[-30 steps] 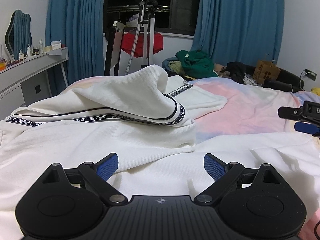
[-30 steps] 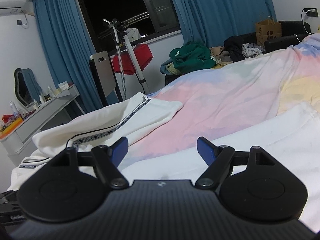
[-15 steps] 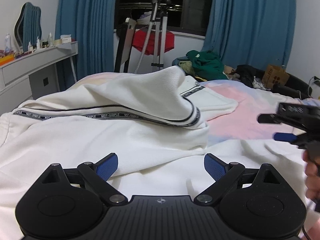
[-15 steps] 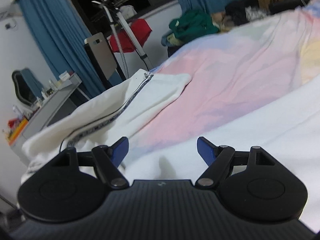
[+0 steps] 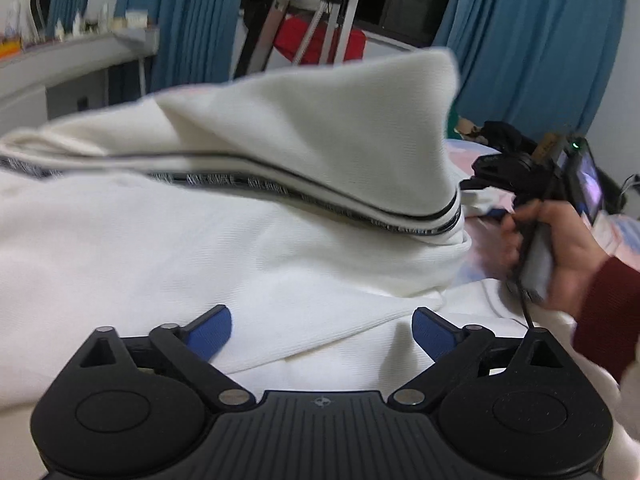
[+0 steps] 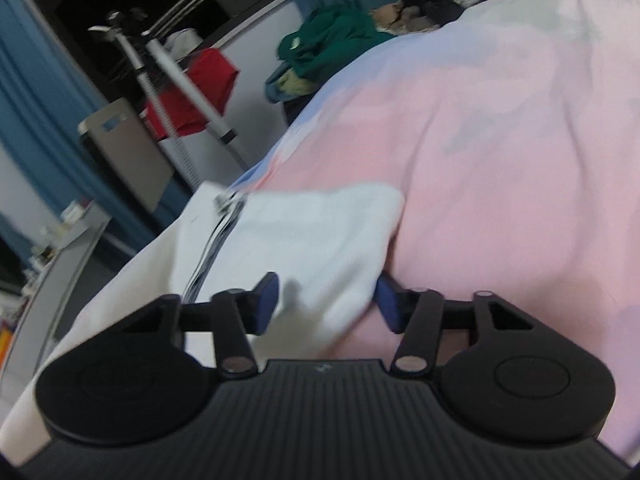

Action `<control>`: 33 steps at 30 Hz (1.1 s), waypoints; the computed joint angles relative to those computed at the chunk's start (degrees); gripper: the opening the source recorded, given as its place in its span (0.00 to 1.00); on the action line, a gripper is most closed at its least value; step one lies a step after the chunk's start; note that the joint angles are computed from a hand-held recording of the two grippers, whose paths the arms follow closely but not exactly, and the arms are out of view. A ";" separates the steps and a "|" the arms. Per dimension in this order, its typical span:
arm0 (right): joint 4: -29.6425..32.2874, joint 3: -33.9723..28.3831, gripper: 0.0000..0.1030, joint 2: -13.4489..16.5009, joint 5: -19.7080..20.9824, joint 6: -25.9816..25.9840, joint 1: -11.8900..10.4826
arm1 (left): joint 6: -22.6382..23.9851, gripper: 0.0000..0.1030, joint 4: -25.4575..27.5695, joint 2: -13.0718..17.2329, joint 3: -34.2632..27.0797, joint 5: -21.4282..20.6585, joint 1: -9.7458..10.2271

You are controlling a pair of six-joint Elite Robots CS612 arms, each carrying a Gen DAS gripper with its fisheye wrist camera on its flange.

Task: Fold clothes
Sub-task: 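Grasp the drawstring with the right gripper and pull it across the sweatshirt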

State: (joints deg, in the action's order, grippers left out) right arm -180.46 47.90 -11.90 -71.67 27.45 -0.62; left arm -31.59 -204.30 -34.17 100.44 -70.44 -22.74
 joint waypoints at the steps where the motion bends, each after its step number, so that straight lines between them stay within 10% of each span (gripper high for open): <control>1: 1.01 -1.65 0.27 0.64 -1.09 0.29 0.20 | 0.10 0.95 -0.01 0.19 -0.21 -0.25 0.12; 5: 0.89 -3.80 0.11 0.91 -3.10 0.15 0.23 | 2.27 0.95 -0.96 0.40 -0.33 0.00 -0.13; 20: -8.38 7.76 0.08 -7.15 -20.97 -0.47 -7.34 | -0.76 0.95 -1.55 -1.02 1.85 -0.46 -0.02; 33: -12.68 16.26 0.06 -7.76 -20.24 0.00 -11.25 | -1.18 0.95 -1.38 -1.50 2.25 -0.47 -0.22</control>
State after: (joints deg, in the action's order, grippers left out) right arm -193.14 64.16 -19.66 -91.91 27.46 -11.87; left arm -32.77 -205.68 -35.67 102.69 -70.91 -22.96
